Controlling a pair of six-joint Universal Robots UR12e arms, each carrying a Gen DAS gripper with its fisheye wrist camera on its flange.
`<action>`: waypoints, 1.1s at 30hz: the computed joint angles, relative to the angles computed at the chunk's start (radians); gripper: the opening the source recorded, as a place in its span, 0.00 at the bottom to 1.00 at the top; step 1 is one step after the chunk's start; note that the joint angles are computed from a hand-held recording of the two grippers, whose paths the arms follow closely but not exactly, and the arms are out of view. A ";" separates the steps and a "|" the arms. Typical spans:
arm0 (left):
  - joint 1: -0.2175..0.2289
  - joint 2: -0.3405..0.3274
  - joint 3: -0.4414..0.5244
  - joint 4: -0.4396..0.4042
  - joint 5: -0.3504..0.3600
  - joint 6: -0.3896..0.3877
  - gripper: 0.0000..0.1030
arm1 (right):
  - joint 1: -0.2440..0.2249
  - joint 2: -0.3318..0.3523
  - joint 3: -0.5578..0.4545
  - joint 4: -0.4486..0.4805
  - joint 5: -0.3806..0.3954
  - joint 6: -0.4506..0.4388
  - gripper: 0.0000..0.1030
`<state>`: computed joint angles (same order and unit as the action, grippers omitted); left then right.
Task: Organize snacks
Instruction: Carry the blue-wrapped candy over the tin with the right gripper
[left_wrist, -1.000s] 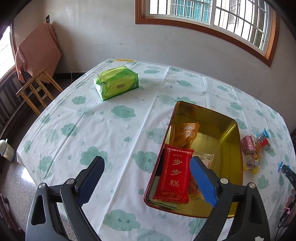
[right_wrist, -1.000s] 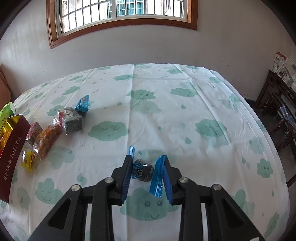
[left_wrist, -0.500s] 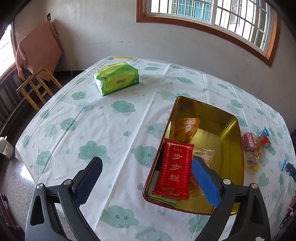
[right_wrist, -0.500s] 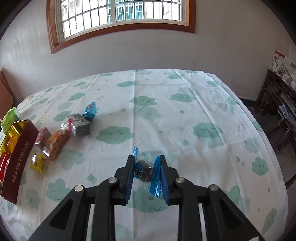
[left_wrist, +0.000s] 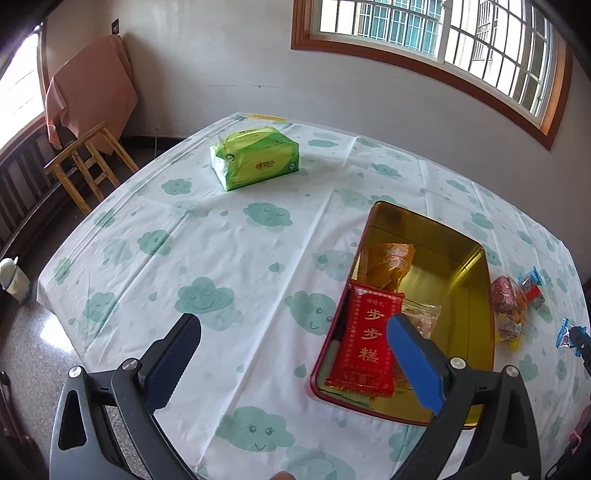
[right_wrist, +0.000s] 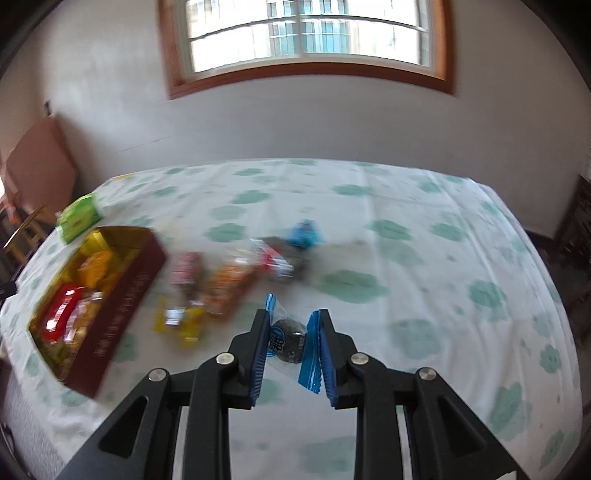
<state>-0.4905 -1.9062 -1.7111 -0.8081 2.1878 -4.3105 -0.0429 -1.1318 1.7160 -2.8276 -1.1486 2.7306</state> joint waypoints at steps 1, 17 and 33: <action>0.000 0.003 -0.003 -0.006 0.002 -0.009 0.97 | 0.005 -0.007 0.005 0.007 0.017 -0.012 0.25; 0.009 0.052 -0.066 -0.055 0.009 -0.097 0.97 | 0.177 -0.043 0.006 0.122 0.131 -0.143 0.25; 0.021 0.081 -0.108 -0.068 -0.004 -0.145 0.97 | 0.247 -0.011 -0.023 0.228 0.071 -0.219 0.25</action>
